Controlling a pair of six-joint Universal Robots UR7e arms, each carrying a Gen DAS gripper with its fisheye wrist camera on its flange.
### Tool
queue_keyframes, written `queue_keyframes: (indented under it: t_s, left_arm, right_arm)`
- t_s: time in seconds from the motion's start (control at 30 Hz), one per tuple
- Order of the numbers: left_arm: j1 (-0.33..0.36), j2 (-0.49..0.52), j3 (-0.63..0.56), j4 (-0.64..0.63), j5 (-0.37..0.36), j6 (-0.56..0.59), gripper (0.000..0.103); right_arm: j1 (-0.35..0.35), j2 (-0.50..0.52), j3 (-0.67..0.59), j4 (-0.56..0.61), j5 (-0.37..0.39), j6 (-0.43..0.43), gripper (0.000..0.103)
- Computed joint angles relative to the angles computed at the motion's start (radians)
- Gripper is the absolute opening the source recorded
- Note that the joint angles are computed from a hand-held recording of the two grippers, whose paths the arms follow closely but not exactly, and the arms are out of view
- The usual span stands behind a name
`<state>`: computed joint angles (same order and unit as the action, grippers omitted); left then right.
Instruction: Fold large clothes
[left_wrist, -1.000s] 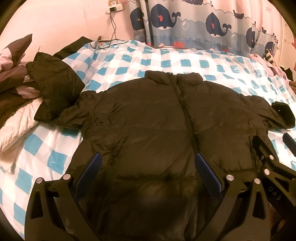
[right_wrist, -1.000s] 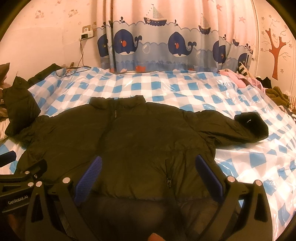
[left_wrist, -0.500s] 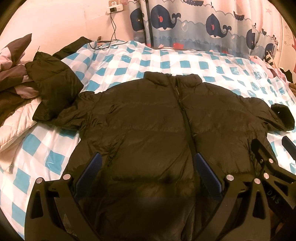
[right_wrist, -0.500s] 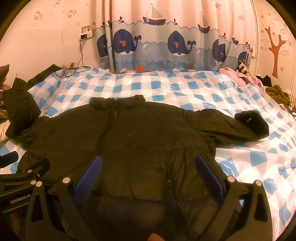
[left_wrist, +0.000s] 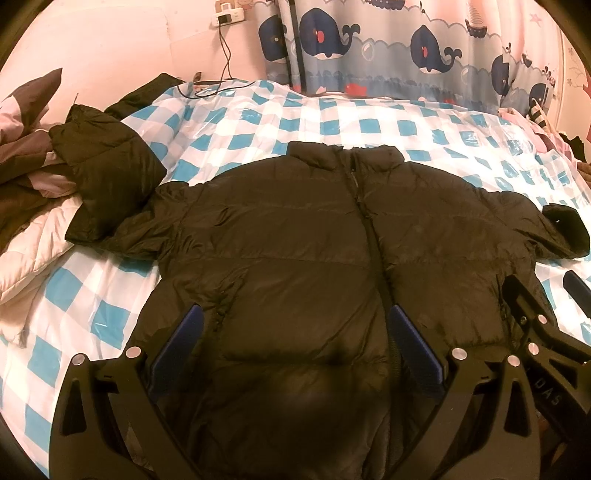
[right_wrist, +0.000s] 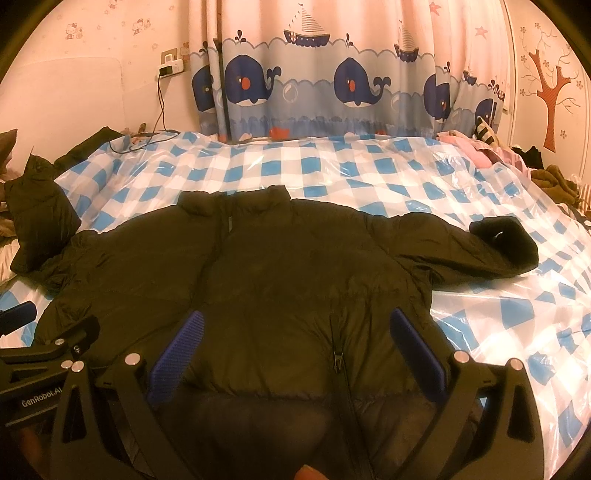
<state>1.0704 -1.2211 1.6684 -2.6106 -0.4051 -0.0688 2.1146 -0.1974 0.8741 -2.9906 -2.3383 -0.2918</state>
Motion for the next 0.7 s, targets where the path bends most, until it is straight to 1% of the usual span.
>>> queue_keyframes:
  t_s: [0.7]
  left_arm:
    - [0.009, -0.006, 0.004, -0.005, -0.003, 0.011, 0.097]
  right_arm:
    - [0.000, -0.004, 0.011, 0.003, 0.001, 0.009, 0.097]
